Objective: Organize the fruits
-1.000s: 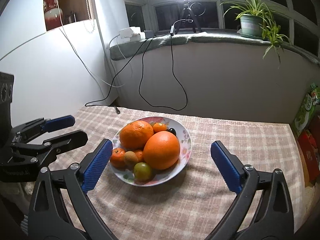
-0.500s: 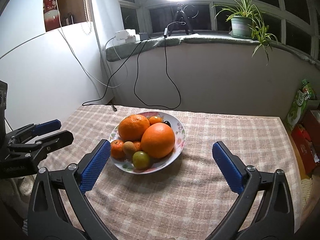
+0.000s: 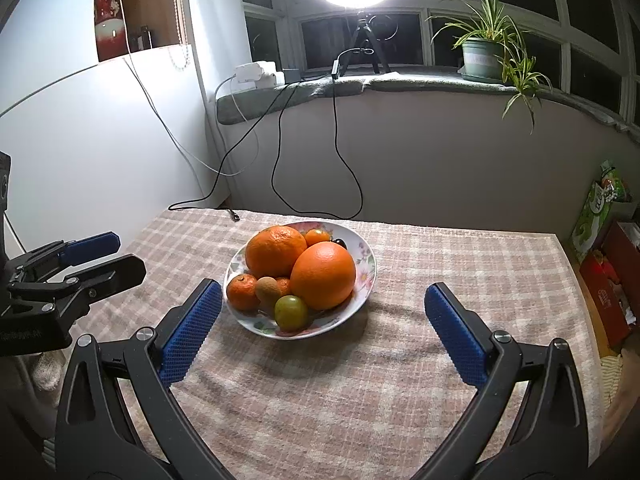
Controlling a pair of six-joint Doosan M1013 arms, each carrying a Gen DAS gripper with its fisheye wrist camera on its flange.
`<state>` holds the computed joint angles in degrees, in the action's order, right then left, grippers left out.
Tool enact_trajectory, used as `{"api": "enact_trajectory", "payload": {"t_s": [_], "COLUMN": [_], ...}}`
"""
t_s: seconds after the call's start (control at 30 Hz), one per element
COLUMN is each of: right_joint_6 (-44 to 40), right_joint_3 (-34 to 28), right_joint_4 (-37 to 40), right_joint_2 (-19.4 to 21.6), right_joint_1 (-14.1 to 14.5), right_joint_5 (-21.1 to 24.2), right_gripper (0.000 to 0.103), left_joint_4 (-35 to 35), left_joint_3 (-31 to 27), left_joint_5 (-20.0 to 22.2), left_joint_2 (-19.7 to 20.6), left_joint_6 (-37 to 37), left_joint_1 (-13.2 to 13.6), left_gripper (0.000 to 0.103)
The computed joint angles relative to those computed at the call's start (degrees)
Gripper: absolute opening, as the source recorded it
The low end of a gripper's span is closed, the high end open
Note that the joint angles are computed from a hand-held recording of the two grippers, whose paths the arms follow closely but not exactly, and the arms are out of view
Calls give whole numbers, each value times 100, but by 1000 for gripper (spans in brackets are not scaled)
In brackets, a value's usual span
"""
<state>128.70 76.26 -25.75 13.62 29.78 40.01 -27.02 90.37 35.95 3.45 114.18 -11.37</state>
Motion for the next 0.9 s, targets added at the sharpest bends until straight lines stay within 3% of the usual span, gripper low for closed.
{"api": "enact_trajectory", "payload": {"t_s": [0.9], "right_joint_6": [23], "right_joint_3": [1], "right_joint_4": [-11], "right_joint_2": [-5], "right_joint_1": [5], "right_joint_5": [8], "right_gripper": [103], "left_joint_4": [9], "left_joint_3": [11], "left_joint_5": [-62], "left_joint_2": [-24], "left_joint_6": [51], "left_joint_1": [-31], "left_gripper": [78]}}
